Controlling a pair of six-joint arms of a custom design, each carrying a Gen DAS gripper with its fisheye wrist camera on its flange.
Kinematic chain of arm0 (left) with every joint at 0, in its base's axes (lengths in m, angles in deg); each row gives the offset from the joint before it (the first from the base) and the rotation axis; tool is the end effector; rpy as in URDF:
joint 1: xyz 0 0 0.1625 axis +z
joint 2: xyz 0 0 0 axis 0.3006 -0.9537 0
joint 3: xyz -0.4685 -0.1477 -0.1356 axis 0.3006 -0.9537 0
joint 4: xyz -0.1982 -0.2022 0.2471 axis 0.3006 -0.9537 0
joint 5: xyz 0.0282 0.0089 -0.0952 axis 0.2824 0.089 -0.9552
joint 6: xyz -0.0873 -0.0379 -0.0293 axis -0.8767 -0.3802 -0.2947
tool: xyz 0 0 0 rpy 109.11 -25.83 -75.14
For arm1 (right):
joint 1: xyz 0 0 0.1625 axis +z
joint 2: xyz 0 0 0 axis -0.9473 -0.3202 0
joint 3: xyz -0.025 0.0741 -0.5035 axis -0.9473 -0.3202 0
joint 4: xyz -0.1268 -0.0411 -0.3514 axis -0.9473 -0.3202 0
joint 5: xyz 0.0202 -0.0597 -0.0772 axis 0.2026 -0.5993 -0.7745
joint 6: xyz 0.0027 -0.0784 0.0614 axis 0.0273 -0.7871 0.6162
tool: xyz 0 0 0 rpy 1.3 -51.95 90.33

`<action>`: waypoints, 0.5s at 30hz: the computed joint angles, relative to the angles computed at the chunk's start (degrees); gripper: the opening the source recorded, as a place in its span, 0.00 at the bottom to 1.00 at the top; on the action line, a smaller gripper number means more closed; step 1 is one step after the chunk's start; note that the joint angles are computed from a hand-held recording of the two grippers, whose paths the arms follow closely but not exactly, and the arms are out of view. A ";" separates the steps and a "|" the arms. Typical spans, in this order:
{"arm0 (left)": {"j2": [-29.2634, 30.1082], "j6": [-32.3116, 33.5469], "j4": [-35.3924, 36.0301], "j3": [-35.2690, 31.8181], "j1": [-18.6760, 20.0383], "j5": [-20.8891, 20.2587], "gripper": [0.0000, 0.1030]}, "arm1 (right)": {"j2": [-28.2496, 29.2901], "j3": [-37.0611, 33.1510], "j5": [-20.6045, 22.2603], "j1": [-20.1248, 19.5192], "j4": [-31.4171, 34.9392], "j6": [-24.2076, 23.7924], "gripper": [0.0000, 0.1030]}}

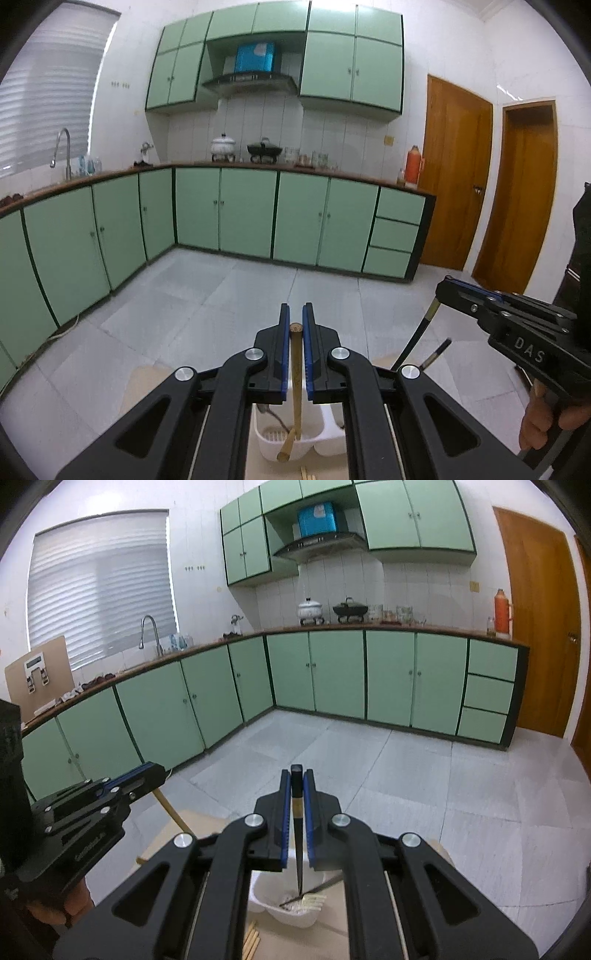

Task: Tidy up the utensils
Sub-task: 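Open both tools to release the chopsticks into the holder, then pull both tools back toward the red-patterned chopsticks on the table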

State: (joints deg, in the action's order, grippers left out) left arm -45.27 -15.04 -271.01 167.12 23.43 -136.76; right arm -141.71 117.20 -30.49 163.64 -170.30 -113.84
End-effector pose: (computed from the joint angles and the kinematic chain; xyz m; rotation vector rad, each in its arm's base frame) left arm -0.3618 -0.5704 0.0813 0.9597 2.3426 -1.1908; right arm 0.1246 -0.5210 0.3385 0.5123 -2.1865 1.2827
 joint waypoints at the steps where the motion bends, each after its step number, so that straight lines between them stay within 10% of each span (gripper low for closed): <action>1: -0.03 0.07 -0.49 0.43 0.00 0.20 0.06 | 0.14 0.48 -0.13 0.02 -0.82 -0.09 0.09; 15: -4.27 1.57 -11.29 11.06 -4.41 4.13 0.50 | -1.93 10.49 -0.77 1.76 -17.22 -1.55 0.65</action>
State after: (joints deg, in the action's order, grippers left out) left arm -49.54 -13.47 -282.29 178.18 19.02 -132.62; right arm -143.64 127.68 -31.26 165.40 -187.53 -115.39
